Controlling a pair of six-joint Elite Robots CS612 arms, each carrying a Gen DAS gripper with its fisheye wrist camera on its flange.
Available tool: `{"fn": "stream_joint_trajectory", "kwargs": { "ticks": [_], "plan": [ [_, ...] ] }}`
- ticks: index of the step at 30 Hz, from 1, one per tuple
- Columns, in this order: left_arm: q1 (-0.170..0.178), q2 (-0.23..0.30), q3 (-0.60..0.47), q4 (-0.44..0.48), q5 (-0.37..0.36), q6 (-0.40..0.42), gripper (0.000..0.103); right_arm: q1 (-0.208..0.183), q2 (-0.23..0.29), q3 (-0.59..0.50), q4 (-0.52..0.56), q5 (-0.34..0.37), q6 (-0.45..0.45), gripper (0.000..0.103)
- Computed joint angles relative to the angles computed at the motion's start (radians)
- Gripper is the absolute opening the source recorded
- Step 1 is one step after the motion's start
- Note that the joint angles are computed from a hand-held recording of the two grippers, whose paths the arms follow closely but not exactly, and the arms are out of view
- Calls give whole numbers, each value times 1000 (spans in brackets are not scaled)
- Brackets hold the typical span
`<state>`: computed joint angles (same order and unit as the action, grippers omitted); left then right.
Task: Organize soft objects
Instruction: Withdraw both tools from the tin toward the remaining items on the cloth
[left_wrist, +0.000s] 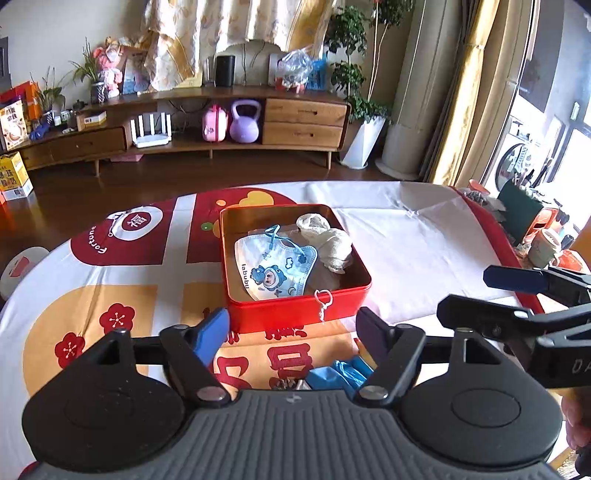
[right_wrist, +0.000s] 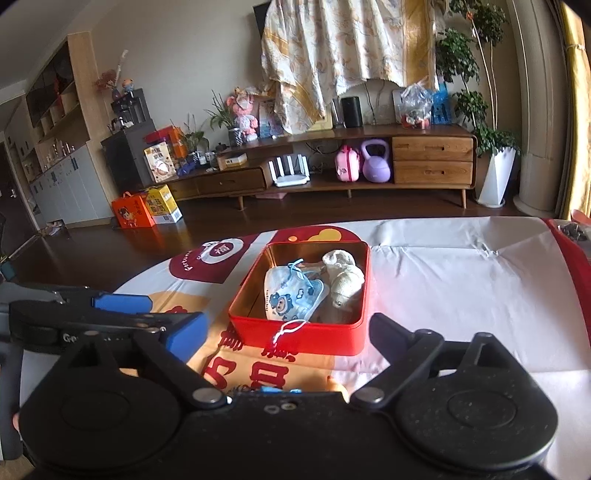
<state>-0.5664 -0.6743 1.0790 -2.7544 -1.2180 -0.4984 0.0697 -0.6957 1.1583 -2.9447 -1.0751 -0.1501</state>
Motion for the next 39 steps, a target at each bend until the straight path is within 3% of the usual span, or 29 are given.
{"fn": "stream_joint_trajectory", "kwargs": {
  "ticks": [9,18,27,39],
  "plan": [
    [-28,-47,111,-109,44,-3,83,-5,-37,96,-106,2,12,103],
    [-48,-62,175,-142,60,-53,84,-10,-53,163,-149,-2,-27,103],
    [-61,-50,195,-108,74,-93,84,-17,-44,182,-118,-34,-41,103],
    [-61,-8,172,-71,28,-103,84,-21,-12,156,-50,-68,-43,103]
  ]
}}
